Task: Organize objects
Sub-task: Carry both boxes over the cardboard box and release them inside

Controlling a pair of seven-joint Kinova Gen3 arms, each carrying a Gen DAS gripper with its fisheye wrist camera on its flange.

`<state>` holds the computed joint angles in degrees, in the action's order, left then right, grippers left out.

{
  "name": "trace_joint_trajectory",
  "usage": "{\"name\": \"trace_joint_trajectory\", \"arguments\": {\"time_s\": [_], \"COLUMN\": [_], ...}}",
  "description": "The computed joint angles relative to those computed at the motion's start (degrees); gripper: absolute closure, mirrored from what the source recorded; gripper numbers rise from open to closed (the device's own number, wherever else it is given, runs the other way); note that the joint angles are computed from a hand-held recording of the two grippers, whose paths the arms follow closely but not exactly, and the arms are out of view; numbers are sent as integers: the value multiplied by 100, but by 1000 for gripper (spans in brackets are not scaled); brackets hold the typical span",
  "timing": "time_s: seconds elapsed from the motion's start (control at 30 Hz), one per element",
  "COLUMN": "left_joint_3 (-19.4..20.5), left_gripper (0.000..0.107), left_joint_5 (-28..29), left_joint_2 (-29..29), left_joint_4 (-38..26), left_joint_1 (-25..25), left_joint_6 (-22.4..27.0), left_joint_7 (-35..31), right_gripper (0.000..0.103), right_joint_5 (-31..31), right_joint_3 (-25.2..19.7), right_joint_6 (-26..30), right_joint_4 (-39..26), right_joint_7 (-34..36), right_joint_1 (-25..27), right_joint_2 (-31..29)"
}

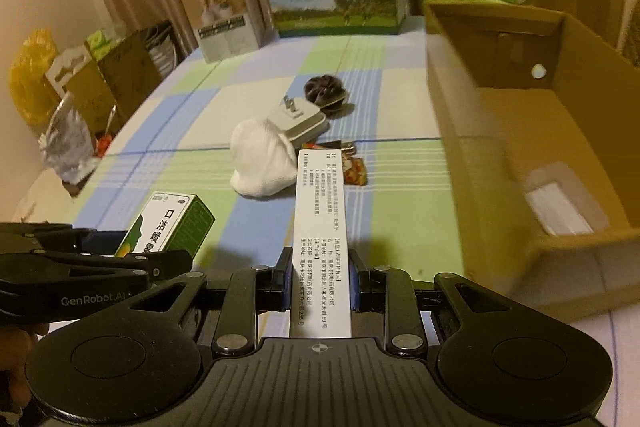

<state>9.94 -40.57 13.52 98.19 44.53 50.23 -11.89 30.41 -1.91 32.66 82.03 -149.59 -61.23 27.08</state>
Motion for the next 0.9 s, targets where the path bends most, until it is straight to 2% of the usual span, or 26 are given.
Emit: {"name": "trace_joint_trajectory", "arguments": {"time_s": [0.2,0.4,0.7,0.9], "left_joint_3": [161,298,311,193], "left_gripper": [57,57,57,57], "left_joint_5": [-119,-331,-500,-495], "left_joint_2": [-102,-66,167,361], "left_joint_4": [-315,-716,-1405,-1822], "left_joint_1": [307,587,965,1141], "left_joint_6": [531,944,1299,1310], "left_joint_7": [238,313,80,-121], "right_gripper": [80,80,80,80], "right_joint_5": [436,1077,1754,2093], "right_joint_3": [105,-33,-400,-696], "right_joint_6": [39,131,243,328], "right_joint_4": [312,689,1279,1507], "right_joint_7": [-476,-1145,-2069,-2471], "right_joint_1": [-205,-238,71,404], "right_joint_2": [-461,-894,-1480,-1735]}}
